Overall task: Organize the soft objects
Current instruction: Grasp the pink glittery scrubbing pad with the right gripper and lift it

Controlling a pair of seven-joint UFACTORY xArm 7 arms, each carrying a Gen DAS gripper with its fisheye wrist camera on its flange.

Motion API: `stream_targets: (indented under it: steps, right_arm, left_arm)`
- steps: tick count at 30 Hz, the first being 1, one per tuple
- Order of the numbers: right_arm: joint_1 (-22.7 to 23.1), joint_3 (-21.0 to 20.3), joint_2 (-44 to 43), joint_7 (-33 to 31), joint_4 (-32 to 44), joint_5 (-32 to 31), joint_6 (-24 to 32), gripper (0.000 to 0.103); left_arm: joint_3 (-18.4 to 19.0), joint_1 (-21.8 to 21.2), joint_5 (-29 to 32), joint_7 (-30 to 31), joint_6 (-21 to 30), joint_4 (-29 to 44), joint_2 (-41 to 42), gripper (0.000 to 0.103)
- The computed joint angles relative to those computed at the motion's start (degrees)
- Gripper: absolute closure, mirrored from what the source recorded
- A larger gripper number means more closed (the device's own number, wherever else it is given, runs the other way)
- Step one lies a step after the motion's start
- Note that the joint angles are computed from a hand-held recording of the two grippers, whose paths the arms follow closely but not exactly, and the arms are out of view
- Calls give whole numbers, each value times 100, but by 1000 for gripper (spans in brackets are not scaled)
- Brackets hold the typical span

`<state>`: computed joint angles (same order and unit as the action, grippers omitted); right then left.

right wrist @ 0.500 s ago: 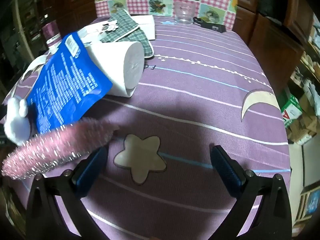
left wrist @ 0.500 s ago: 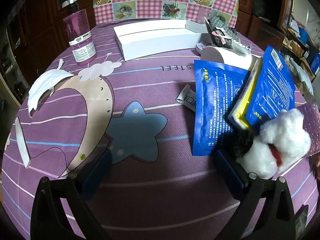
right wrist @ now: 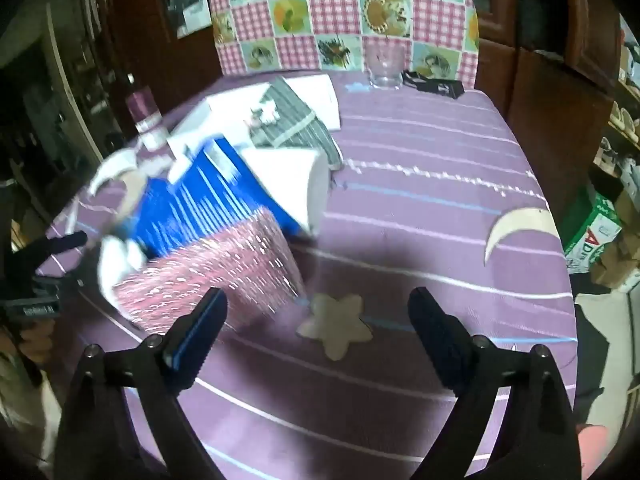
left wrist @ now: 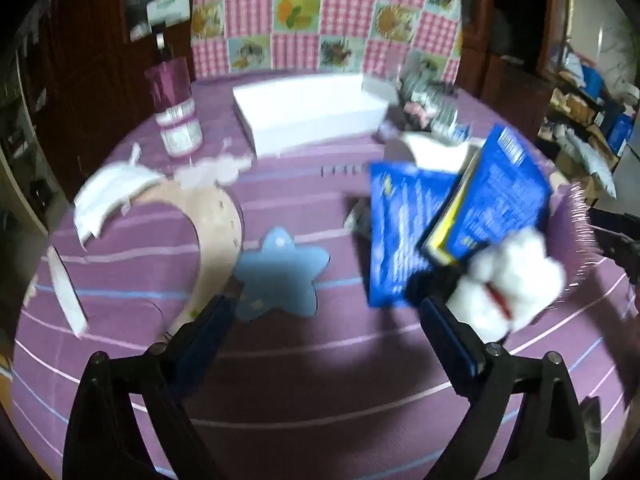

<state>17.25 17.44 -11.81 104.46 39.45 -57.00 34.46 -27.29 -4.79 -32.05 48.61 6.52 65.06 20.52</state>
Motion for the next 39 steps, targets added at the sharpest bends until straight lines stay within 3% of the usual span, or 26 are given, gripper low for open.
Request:
stream_targets:
  steps: [8,11,14,17,19,20,22,23,25,29,33,39]
  right_arm:
    - [-104,53,145,284,546,-542,262,12]
    - [-161,15,185,1127,549,-1472,145,12]
    - [-119,1,104,2185,461,-2465,255,12]
    - [136,106,53,2492,334,-2516,924,12]
    - [343,89,48,2240,295,-2369,1166,12]
    - [396,252,97,2227,281,-2354,1547,12]
    - [538,288,217,2319,308,-2296,2008,11]
    - [582,219,267,2248,329,-2258,1979,11]
    - [632,98,352,2203,369,-2374,1775,11]
    - [745,264,575,2556,348,-3257,2182,11]
    - [1144,137,834,2039,567,-3058,2839,11]
    - [1197,-33,654,2529,386,-3202,2491,11]
  left_arm:
    - [-1330,876,-798,747,-788,230,118,7]
    - [-1770,1015,-670,701,-1532,390,468,7]
    - [-1750,862,-563,369,-1995,474,650,7]
    - [-2489,1587,-78,217,-1974,379,1050,7]
    - [-2580,1732,110,103,-1957,319,1230,7]
    - [-2524,1710,165,20,-1995,324,1329,7]
    - [-2112,1401,74,-105,-1957,314,1229,7]
    - [-2063,1388,196,-233,-1910,299,1223,7]
    - [-2239,1572,393,-356,-1895,270,1328,6]
    - [-2401,1763,737,-614,-1999,178,1407,5]
    - [-2272,1678,982,-889,-2151,100,1341,5]
    - [-1864,1384,1299,-1257,-2204,44,1162,5]
